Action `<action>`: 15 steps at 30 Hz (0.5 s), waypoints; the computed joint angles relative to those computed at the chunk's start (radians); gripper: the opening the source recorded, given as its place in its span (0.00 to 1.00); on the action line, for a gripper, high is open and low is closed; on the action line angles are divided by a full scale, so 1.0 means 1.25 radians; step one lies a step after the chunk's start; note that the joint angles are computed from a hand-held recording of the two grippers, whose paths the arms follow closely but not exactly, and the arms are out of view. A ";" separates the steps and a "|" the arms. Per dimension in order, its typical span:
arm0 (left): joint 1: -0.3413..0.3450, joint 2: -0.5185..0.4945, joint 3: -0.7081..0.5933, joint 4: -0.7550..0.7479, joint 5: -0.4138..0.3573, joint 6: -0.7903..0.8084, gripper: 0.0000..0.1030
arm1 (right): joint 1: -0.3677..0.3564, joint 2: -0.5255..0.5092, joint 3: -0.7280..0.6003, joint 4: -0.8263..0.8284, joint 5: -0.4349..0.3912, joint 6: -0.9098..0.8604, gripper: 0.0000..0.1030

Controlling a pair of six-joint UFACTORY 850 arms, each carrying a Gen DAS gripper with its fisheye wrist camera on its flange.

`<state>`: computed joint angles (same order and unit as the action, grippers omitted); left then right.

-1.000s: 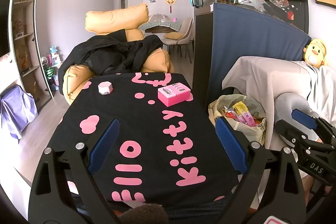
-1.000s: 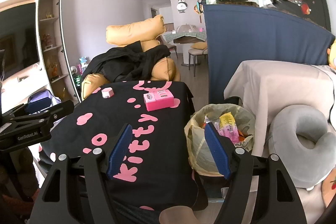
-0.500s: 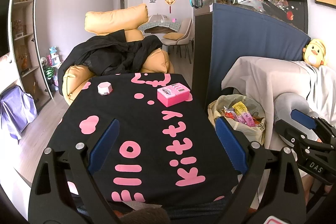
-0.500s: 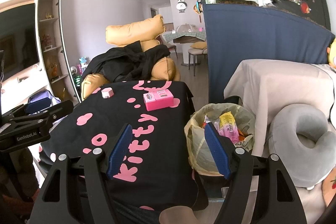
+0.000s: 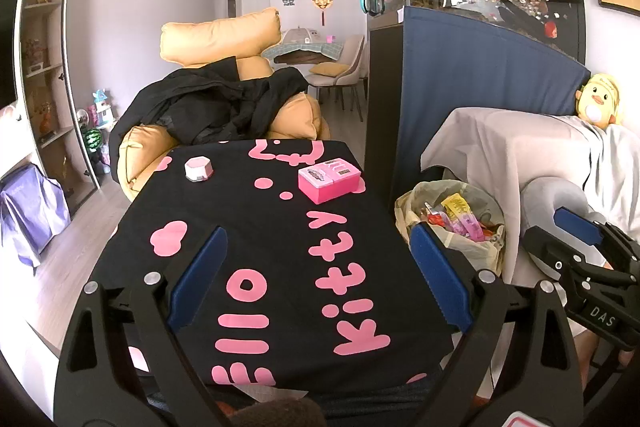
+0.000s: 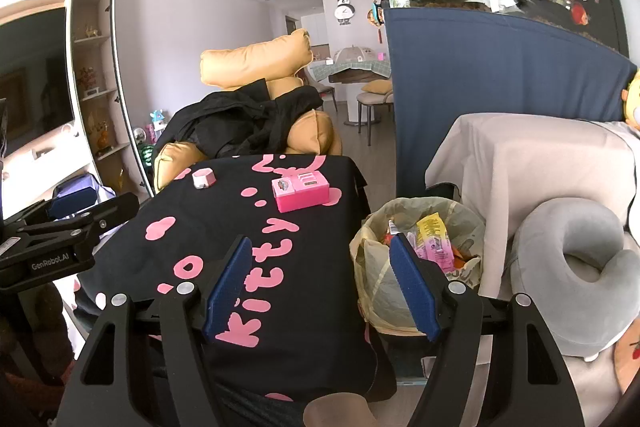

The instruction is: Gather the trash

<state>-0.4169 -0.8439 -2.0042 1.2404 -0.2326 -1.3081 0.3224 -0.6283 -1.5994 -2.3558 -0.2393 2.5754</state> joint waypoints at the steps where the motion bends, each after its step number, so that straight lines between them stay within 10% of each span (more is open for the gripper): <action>1: 0.000 0.000 0.000 0.000 0.001 0.000 0.86 | 0.000 0.000 0.001 -0.001 -0.001 0.001 0.66; 15: 0.019 -0.053 -0.089 -0.389 -0.024 0.357 0.86 | -0.004 -0.020 -0.028 0.042 0.018 -0.056 0.66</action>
